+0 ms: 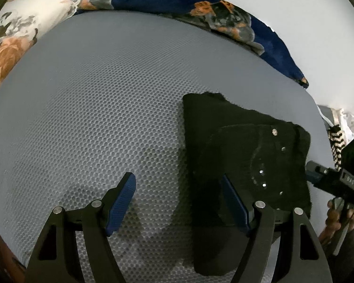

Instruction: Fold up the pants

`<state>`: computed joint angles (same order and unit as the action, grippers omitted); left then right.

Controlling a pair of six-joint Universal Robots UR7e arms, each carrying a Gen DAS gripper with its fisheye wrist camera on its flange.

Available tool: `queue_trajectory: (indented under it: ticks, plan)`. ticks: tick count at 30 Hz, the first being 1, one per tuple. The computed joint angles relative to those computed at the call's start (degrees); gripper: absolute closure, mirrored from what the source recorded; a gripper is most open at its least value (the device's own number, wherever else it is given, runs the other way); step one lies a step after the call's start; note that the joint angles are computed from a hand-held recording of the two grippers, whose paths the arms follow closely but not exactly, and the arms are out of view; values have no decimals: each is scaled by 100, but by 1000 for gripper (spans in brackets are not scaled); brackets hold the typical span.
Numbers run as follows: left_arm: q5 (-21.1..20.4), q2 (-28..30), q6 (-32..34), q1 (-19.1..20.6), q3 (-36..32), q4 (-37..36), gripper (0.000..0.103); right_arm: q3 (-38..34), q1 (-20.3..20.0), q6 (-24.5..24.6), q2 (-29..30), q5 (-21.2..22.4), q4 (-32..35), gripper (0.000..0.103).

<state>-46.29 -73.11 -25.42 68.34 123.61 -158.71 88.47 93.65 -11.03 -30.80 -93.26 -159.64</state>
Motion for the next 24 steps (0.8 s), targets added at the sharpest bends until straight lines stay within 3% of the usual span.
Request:
queue_trajectory:
  ticks: [6, 10, 18, 24]
  plan:
    - [5, 20, -116, 97, -1, 76, 28, -421, -104, -34, 222, 566, 314, 32]
    - [35, 32, -149, 110, -25, 122, 28, -794, -214, 204, 449, 1123, 515, 42]
    - [96, 164, -107, 138, -165, 183, 28, -836, -208, 199, 508, 1279, 498, 60]
    - [164, 229, -32, 125, -246, 229, 28, -670, -290, 99, 398, 1339, 532, 59]
